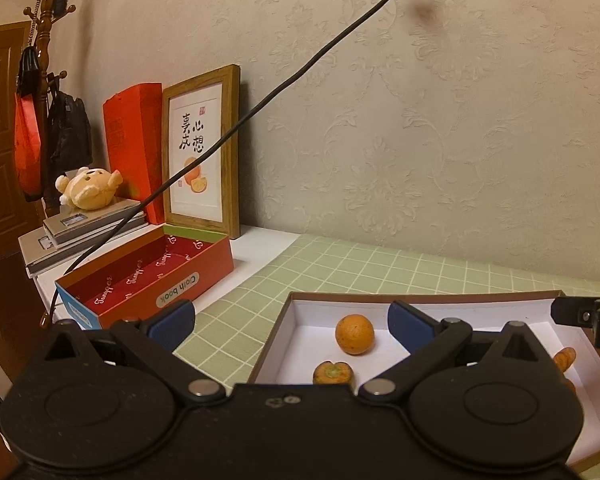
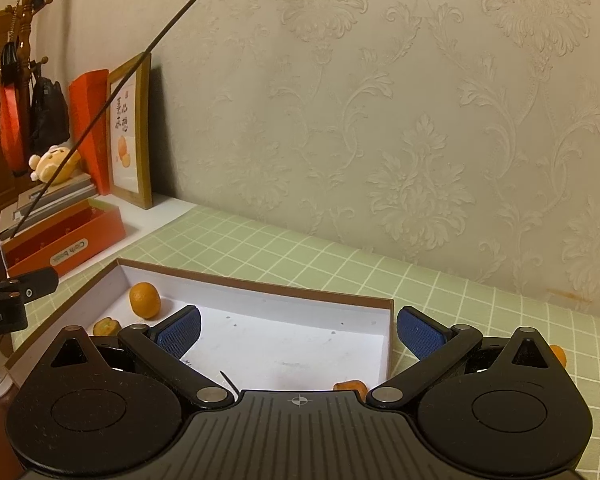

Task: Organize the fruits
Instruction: 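Move both open tools back toward the loose kumquat and chestnut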

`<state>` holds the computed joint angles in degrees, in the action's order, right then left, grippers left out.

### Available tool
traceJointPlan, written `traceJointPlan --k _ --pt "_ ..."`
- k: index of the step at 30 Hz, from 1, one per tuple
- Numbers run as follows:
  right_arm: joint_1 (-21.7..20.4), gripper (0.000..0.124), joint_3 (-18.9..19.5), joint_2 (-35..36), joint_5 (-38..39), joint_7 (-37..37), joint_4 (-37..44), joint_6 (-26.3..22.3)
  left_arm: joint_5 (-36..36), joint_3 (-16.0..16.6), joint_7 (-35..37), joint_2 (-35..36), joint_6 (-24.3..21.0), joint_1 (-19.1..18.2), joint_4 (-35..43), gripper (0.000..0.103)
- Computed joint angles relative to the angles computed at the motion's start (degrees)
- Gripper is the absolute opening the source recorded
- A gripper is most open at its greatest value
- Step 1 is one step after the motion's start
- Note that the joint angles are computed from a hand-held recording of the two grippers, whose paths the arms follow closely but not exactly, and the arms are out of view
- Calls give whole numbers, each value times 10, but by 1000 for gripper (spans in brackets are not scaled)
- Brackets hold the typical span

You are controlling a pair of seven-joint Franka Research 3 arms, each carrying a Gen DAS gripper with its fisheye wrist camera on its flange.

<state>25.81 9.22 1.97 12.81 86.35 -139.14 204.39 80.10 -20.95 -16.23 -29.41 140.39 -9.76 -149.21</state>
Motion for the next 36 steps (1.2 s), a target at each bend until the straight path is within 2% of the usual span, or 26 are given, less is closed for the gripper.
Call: traceJointPlan --k 15,24,29,30,31,32,33,34,36 --pt "2 103 -1 -34 8 -9 -26 6 -5 -8 3 -14 3 -9 2 97" --pt "7 103 39 -75 177 -173 -55 25 -15 -27 -1 -28 3 -21 10 97" --pt "16 103 57 -94 273 -260 -73 80 -5 -40 -24 -19 -1 -27 21 97" --pt "19 103 51 -103 264 -249 -84 86 -3 -42 -28 -17 -3 -29 23 97" --pt "35 103 24 -116 235 -217 -98 81 -4 -40 -27 -15 2 -33 25 97" --pt "56 103 -22 -142 166 -153 -118 44 -5 -39 -24 -12 7 -36 28 97" --pt "61 103 -53 -164 103 -91 -130 4 -4 -41 -24 -8 7 -38 31 97" --pt "59 103 -64 -177 80 -65 -136 -17 -2 -44 -22 -5 7 -40 34 97" --pt "35 103 -50 -197 75 -62 -146 -37 1 -46 -12 3 10 -46 42 97"
